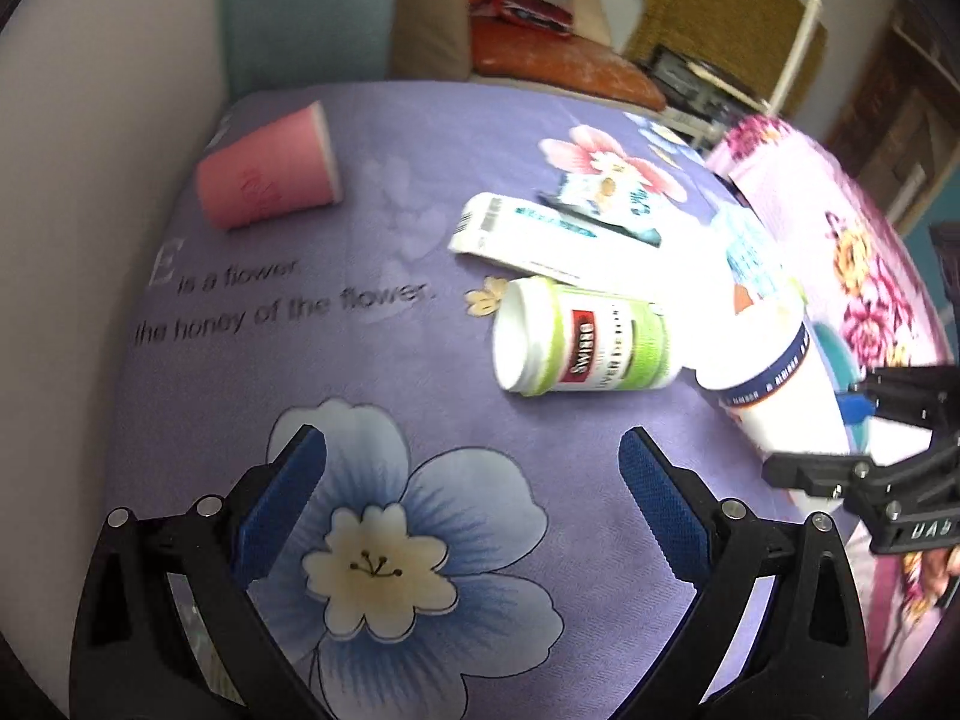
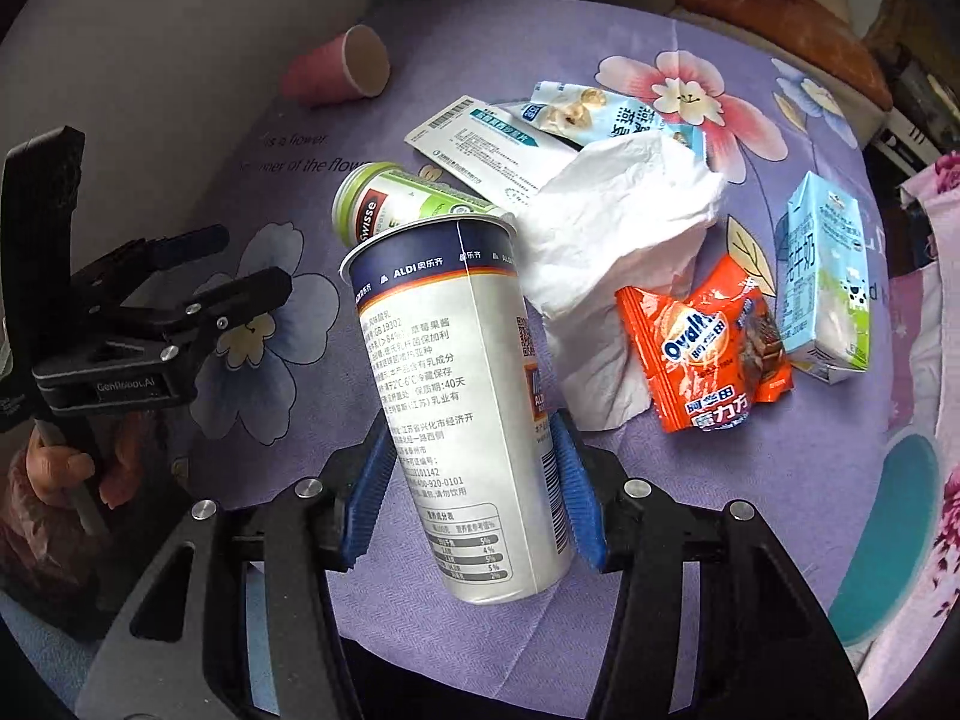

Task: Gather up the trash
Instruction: 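Grasp the white paper cup with the right tool while the left tool grasps the Swisse bottle, then carry the paper cup and Swisse bottle over the teal bin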

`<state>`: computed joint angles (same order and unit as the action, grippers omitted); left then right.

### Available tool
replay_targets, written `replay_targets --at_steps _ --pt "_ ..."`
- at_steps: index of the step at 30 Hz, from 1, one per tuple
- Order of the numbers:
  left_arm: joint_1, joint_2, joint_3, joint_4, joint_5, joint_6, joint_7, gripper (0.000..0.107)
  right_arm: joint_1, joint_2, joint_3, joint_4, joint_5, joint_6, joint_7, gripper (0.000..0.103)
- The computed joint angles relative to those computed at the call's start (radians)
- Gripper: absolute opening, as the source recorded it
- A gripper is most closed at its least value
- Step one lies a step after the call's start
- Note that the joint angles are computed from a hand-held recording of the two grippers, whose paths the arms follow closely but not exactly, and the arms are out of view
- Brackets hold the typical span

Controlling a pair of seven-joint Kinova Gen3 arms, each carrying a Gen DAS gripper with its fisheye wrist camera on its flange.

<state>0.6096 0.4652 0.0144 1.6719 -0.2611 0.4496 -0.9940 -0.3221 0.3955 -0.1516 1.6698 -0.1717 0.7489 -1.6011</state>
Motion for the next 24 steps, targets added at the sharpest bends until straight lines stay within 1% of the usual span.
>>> replay_targets --at_steps 1,2,3,4,6,7,8,10,14,16,17,18,19,20,21,23,24 --pt "0.041 0.013 -0.027 -0.031 -0.041 0.020 -0.033 0.098 0.008 -0.006 0.005 0.006 -0.007 -0.003 -0.006 0.050" --pt "0.065 0.029 -0.036 -0.063 -0.081 0.042 -0.072 0.098 0.024 0.000 0.009 -0.002 -0.013 0.001 -0.002 0.050" --pt "0.073 0.049 -0.027 -0.096 -0.108 0.065 -0.112 0.098 0.033 -0.001 0.011 0.003 -0.020 -0.001 -0.004 0.050" --pt "0.064 0.069 0.001 -0.129 -0.125 0.093 -0.153 0.098 0.046 -0.001 0.011 0.013 -0.029 -0.005 0.001 0.050" --pt "0.016 0.106 0.091 -0.188 -0.180 0.139 -0.234 0.098 0.057 -0.006 0.017 0.025 -0.034 -0.003 -0.004 0.050" --pt "0.010 0.126 0.117 -0.219 -0.202 0.165 -0.275 0.098 0.070 -0.013 0.017 0.038 -0.041 -0.004 0.000 0.050" --pt "0.016 0.149 0.124 -0.255 -0.218 0.188 -0.316 0.098 0.081 -0.016 0.017 0.043 -0.050 -0.004 0.003 0.050" --pt "0.038 0.192 0.111 -0.322 -0.217 0.232 -0.397 0.098 0.104 -0.024 0.017 0.063 -0.072 -0.010 0.007 0.050" --pt "0.070 0.267 0.066 -0.434 -0.159 0.318 -0.560 0.098 0.151 -0.045 0.010 0.111 -0.126 -0.037 0.037 0.050" --pt "0.076 0.289 0.044 -0.466 -0.102 0.357 -0.631 0.090 0.162 -0.049 0.008 0.128 -0.147 -0.051 0.047 0.050" --pt "0.091 0.297 0.019 -0.473 -0.083 0.365 -0.647 0.081 0.165 -0.045 0.005 0.132 -0.157 -0.060 0.050 0.050" --pt "0.095 0.294 0.012 -0.463 -0.073 0.359 -0.652 0.074 0.175 -0.045 0.001 0.140 -0.171 -0.065 0.062 0.050" --pt "0.081 0.287 0.022 -0.454 -0.047 0.357 -0.666 0.071 0.185 -0.045 -0.001 0.146 -0.183 -0.069 0.075 0.050" --pt "0.051 0.284 0.052 -0.457 -0.007 0.371 -0.689 0.064 0.190 -0.042 -0.002 0.149 -0.191 -0.073 0.081 0.050" --pt "0.017 0.280 0.085 -0.457 0.034 0.386 -0.710 0.060 0.196 -0.039 -0.003 0.154 -0.200 -0.077 0.088 0.050" --pt "-0.011 0.267 0.110 -0.436 0.095 0.383 -0.742 0.059 0.207 -0.030 -0.007 0.161 -0.219 -0.085 0.104 0.050" --pt "-0.007 0.262 0.105 -0.424 0.111 0.375 -0.743 0.059 0.211 -0.028 -0.009 0.165 -0.227 -0.090 0.110 0.050"
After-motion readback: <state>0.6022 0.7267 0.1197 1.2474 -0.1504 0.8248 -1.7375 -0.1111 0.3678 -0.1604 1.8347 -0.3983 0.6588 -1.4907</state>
